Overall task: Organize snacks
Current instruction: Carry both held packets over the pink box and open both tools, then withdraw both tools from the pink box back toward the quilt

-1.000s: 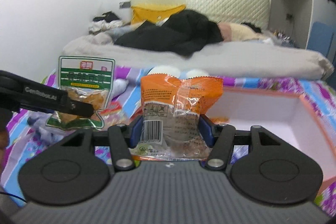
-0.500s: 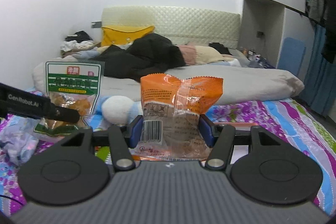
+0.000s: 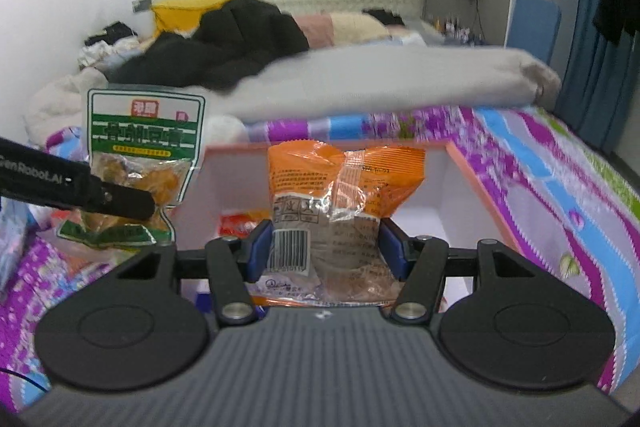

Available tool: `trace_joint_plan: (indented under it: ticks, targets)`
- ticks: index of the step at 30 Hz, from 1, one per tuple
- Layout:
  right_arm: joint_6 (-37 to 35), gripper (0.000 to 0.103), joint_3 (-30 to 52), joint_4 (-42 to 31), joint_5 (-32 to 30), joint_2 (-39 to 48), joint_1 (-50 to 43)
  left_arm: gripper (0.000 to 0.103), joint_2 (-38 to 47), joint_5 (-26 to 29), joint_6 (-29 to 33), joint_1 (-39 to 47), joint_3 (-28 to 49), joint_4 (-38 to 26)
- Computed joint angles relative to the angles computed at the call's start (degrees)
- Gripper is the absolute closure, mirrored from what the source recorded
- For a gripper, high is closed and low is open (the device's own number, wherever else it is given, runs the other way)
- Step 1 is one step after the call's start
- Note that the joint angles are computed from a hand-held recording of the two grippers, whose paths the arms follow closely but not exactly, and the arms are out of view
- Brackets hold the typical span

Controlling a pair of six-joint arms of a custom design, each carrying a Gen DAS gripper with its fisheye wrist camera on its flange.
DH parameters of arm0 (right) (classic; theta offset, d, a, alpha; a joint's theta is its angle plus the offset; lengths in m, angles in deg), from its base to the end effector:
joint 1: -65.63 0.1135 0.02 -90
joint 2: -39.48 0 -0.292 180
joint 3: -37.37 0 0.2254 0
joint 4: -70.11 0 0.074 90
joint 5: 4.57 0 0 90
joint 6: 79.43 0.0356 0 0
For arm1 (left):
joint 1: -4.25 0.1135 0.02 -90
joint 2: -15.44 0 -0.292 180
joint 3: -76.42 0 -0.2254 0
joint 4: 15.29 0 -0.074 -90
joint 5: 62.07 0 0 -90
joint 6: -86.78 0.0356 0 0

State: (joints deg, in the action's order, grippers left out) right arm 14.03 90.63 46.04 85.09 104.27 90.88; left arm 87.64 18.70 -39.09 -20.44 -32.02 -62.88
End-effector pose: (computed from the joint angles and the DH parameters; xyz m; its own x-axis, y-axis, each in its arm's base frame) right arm 0.1859 0.0879 0.2688 -0.5516 -0.1934 -0.8114 -0.3984 0.9157 0.0525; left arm 0.2103 -0.0904 0.3076 -0.7338 -0.2992 -0.6099 -0.1416 0.9454 -0.2934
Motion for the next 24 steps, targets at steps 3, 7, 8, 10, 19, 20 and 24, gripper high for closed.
trace_joint_plan:
  ticks: [3,7,8,10,19,20,24]
  targets:
    - [-0.55,0.043,-1.32,2.08,-1.78,2.43,-2.33,0.052,3.05,0.93,0.04,0.29,-0.61,2.28]
    - [-0.58,0.043,-2.69,4.93,-3.57,5.29,-4.05,0.051,6.69,0.72,0.88,-0.7,-0.37,3.84]
    - [-0.58,0.042,-3.01,5.59,-3.74,5.89,-4.36,0.051,7.48,1.02,1.05,-0.74,-0.62,4.54]
    - [-0.5,0.042,-3.49,6.53,-4.07,6.89,-5.11,0.051,8.04,0.87,0.97,-1.02,-1.09,5.09]
    - [1.23,0.021,-3.56,5.35,-3.98,6.22,-6.62,0.026,5.87,-3.06,-0.29,-2.16,-0.59,2.93]
    - [1.27,0.021,-3.34,4.86,-3.67,5.47,-6.4,0.026,5.08,-3.5,-0.01,-2.3,-0.29,2.43]
    - [1.53,0.021,-2.04,2.91,-2.55,2.39,-5.59,0.026,1.42,-5.52,0.09,-3.4,2.04,-0.89]
